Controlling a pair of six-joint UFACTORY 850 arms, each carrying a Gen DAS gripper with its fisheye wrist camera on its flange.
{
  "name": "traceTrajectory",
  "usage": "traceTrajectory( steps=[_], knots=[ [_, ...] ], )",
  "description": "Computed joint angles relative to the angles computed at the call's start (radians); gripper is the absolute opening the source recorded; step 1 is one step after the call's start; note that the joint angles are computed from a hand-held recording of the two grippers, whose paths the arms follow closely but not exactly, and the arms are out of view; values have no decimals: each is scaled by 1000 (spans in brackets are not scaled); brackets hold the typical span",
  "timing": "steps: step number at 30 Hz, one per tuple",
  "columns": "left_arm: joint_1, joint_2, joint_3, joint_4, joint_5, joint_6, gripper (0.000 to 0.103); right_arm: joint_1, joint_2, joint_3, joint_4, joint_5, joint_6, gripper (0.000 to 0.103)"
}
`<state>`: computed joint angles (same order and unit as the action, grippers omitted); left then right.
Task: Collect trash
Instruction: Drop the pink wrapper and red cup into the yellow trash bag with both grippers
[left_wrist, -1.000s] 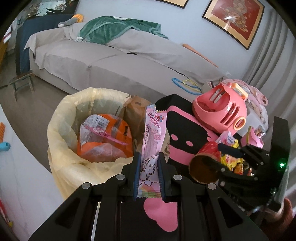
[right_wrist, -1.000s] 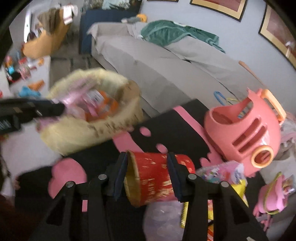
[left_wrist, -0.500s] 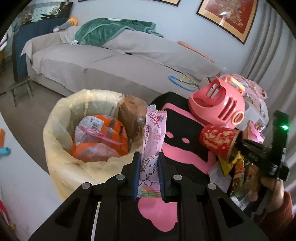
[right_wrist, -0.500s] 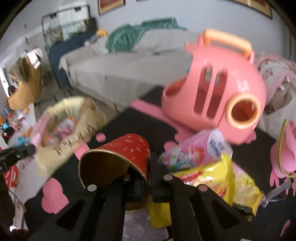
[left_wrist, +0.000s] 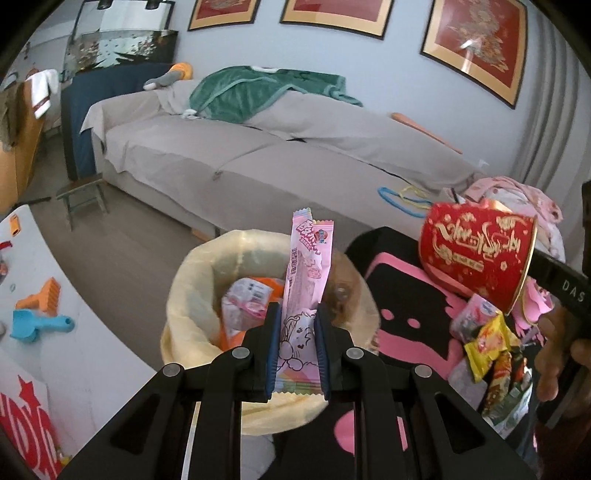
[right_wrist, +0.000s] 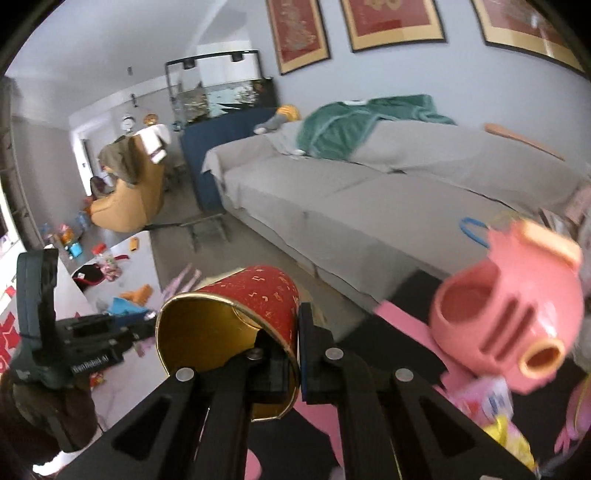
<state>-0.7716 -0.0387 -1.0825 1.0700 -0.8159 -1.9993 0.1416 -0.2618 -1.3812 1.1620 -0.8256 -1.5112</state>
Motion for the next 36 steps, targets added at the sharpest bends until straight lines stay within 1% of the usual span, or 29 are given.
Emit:
traceTrajectory(
  steps=[4,6,11,13,14,15,16,17,18,20,23,25,27,30,33,36],
  knots=[
    [39,10,26,-21,44,8,18,54,-35,-37,-38,16,23,3],
    [59,8,36,-31,72,11,18,69,-53,-52,-60,20,38,3],
    [118,-11,52,-73,164,43,18,111,-118,-110,-135,49,115,3],
    [141,-19,57,-86,205,59,18,121,-143,-135,-161,52,142,3],
    [160,-18,69,-82,259,59,18,126,-155,-145,-172,57,151,3],
    [181,-13,84,-79,328,57,24,128,-164,-152,-180,62,156,3],
    [201,-10,95,-86,393,66,35,130,-173,-159,-188,65,162,3],
    [219,-9,104,-96,448,71,42,131,-179,-165,-194,66,168,3],
    [224,-10,108,-75,461,50,51,134,-188,-173,-204,67,179,4],
    [222,-11,110,-36,454,24,53,139,-203,-188,-227,67,203,4],
    [225,5,125,-2,459,-7,53,147,-231,-223,-275,42,252,4],
    [220,25,144,51,421,-77,53,165,-260,-259,-322,20,299,4],
    [218,55,171,96,368,-149,53,187,-277,-275,-359,20,319,4],
    [228,91,204,109,326,-200,53,233,-313,-305,-448,17,362,5],
    [234,118,235,125,297,-248,53,291,-368,-345,-611,-24,446,5],
    [235,134,257,150,293,-286,53,347,-387,-329,-767,-19,472,5]
  ],
)
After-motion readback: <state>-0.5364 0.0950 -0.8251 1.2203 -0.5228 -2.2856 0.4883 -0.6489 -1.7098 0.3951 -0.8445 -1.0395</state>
